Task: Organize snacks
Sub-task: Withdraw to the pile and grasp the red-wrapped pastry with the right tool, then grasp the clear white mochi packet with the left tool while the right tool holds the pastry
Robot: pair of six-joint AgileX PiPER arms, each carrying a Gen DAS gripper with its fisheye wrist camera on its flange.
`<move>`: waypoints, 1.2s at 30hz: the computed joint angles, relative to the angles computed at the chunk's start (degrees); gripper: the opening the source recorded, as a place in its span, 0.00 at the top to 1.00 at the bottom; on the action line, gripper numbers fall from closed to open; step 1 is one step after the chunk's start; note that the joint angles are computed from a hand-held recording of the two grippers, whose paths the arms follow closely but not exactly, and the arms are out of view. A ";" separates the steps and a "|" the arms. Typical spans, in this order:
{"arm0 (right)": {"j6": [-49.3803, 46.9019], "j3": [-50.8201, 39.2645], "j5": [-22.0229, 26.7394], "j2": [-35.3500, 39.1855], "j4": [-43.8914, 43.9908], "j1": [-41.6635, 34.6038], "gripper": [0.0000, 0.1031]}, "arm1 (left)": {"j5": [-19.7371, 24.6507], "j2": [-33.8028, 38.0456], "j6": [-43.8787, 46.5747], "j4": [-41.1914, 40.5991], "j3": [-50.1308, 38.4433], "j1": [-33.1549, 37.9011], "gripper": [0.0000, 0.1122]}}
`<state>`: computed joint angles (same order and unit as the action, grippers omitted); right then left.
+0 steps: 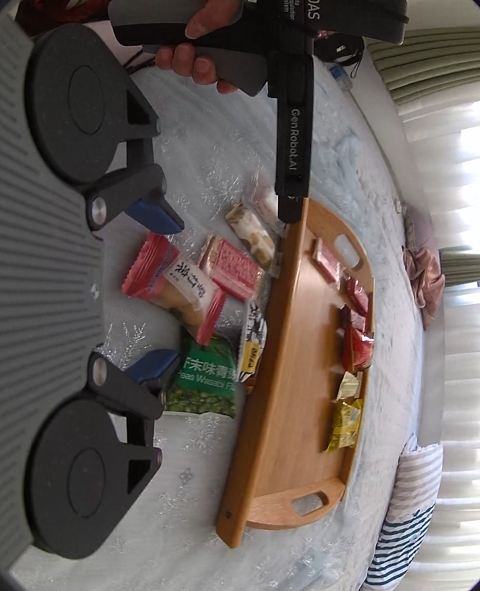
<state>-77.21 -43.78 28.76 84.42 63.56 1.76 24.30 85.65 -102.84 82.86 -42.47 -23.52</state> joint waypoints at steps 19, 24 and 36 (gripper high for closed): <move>-21.68 4.96 -3.60 0.48 24.38 1.07 0.55 | -0.63 4.97 -8.93 6.94 -1.42 0.79 0.12; -17.18 3.96 -0.12 0.93 21.00 -1.31 0.58 | 1.22 6.80 -8.58 6.28 -1.86 0.85 0.17; -16.02 3.31 1.60 1.95 21.03 -2.24 0.60 | 3.65 7.71 -16.80 16.28 0.54 -1.96 0.58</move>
